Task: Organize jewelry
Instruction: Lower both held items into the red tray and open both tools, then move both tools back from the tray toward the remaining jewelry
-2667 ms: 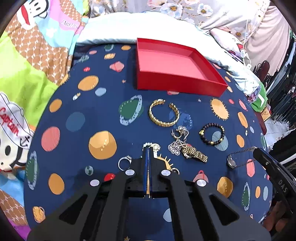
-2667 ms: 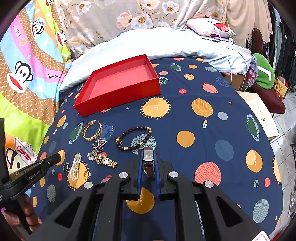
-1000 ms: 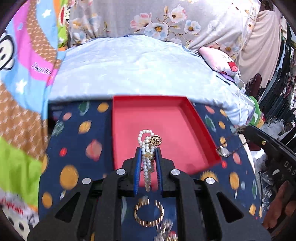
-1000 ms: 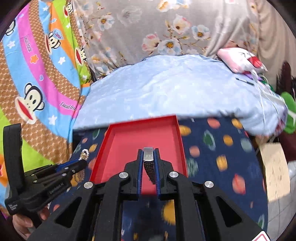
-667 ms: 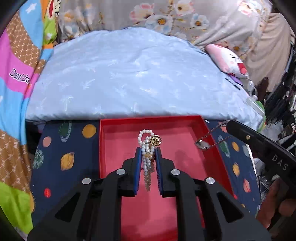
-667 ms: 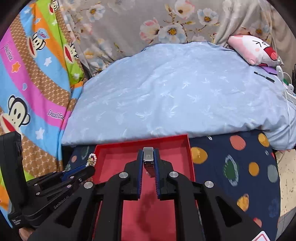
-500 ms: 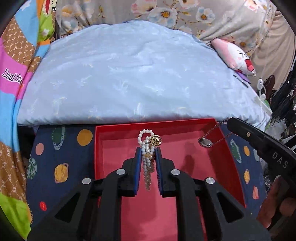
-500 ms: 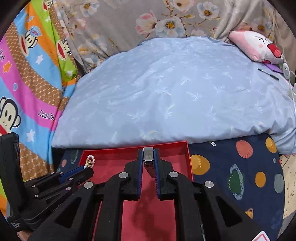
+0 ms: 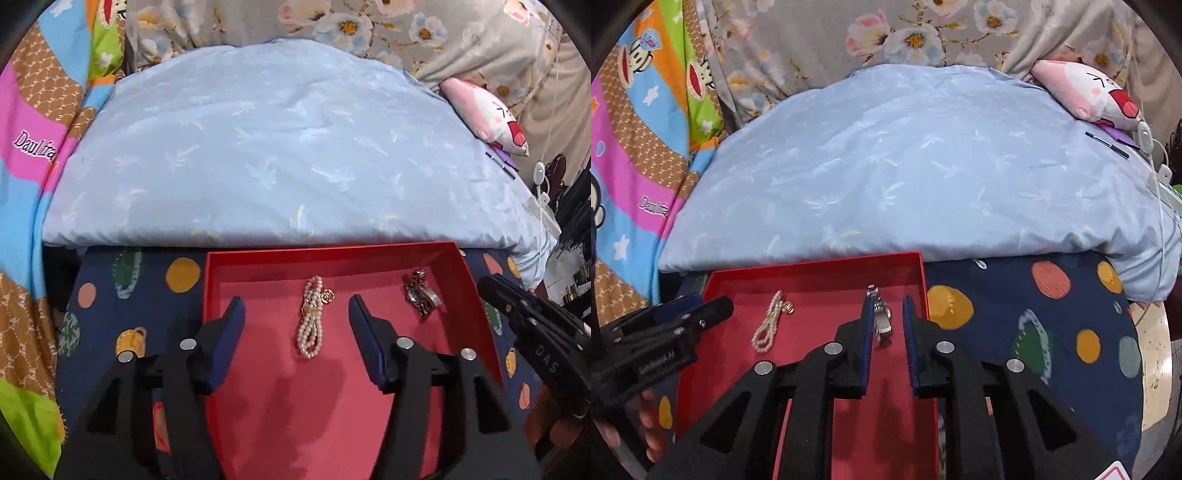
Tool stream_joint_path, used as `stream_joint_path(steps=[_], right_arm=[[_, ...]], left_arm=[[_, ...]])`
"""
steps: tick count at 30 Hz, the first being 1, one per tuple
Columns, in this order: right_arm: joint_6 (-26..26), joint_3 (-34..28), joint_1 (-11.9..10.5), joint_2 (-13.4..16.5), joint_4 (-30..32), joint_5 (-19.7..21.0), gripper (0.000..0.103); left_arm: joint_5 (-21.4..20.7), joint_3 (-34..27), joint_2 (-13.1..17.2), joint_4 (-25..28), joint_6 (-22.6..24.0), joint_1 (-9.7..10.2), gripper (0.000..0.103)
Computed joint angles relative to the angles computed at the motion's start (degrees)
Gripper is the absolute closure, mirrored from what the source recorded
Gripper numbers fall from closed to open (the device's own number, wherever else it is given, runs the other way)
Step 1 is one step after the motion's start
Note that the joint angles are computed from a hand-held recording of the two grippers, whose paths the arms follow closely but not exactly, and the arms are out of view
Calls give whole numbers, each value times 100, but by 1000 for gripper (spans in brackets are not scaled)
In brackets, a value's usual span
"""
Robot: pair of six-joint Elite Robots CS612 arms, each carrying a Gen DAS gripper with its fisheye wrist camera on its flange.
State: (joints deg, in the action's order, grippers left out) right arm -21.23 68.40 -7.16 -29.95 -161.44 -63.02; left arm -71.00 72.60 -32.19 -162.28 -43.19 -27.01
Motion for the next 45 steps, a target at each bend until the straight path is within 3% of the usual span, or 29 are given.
stream_joint_path(steps=[3,9,15,18,27,36,38,42,45], right_arm=[[-108,643,-149,-338,-334,199,81],[-306,1913,-446,-871,-1016,375,80],[-534,2930,-664,-1243,-1718,283,79],[-624,3354,-805,-1398,-1720,358,79],[-672,4037,-1026,-1542,-1803,332,79],[-800,4276,-1069,-1565,-1810,280,79],[-812,4279,-1067,-1562,-1763,307,79],[-823,4283,-1045,-1566,-1788,312,79],[-769,4262,-1043,-1558,-1815,298,79]], left_arm=[[65,470,-262,-317,-67,-95,47],[186,1418,-715,-798,-277,-412,47],[533,2145,-1000,-1130,-604,-774,47],[590,2438,-1099,-1184,-792,-926,47],[889,3122,-1261,-891,-1428,-1335,45],[653,3438,-1262,-1123,-1818,-1440,44],[633,3396,-1241,-1141,-1773,-1433,39],[757,3230,-1175,-1194,-1640,-1438,17],[780,2976,-1061,-1137,-1425,-1403,16]])
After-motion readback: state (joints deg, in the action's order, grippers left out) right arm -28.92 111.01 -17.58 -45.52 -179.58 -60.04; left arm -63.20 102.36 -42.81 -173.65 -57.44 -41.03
